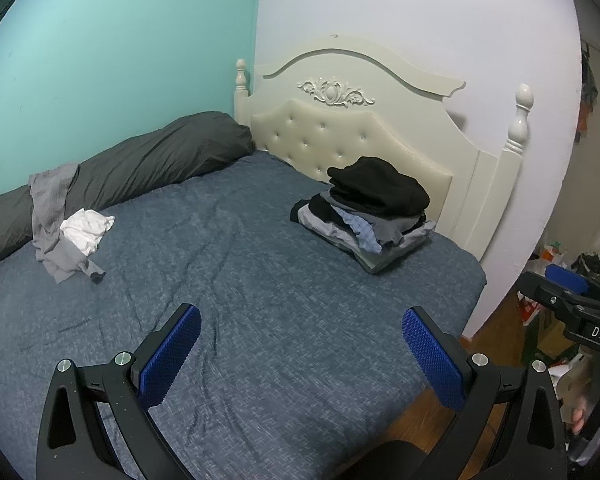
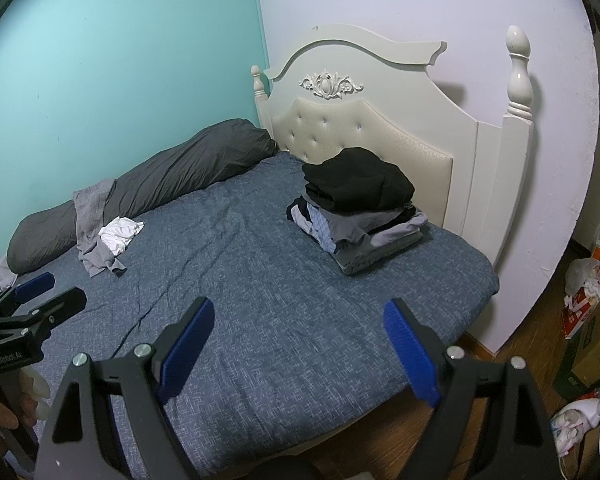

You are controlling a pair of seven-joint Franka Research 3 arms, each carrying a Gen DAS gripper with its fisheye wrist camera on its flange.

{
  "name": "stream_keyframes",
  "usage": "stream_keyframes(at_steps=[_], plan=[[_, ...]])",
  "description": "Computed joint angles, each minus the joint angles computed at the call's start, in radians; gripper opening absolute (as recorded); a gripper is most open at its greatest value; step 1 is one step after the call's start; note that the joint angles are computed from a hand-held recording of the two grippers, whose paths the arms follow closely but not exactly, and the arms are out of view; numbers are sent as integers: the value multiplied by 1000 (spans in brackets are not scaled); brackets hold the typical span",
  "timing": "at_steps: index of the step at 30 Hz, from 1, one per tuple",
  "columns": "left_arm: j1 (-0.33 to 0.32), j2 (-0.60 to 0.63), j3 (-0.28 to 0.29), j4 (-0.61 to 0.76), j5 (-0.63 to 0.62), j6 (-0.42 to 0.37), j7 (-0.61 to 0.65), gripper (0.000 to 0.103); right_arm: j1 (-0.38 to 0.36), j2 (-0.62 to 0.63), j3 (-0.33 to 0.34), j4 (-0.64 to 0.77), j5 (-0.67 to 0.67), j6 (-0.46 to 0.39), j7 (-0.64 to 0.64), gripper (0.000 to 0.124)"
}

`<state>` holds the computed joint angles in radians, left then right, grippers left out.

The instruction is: Fold clothes

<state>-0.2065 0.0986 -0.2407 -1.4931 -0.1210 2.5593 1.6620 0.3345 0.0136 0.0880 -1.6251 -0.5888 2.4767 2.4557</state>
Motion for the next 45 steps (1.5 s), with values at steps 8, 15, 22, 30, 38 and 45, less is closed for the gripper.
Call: stream_keyframes(at_steps=[8,15,22,30,38,45], plan=[[2,-6,0,-7,-8,-1,9,103,1,-1,0,-2,0,1,1,88],[2,-8,0,-11,-15,-1,16,103,-2,3,-2,-1,7,7,-6,88],[2,-9,0,-12,-22,-2,23,103,-2,2,-4,-3,10,10,-10,88],[-1,-13,0,-18,-20,1,19,103,-3,3,-5,-1,14,11,-14,88],[-3,-11,4,-13,1,-3,-12,103,-3,1,-4,-2,14,11,-14,88],[2,-8,1,-6,-14,-6,7,103,-3,-2,-2,-6,8,12,-8,88]])
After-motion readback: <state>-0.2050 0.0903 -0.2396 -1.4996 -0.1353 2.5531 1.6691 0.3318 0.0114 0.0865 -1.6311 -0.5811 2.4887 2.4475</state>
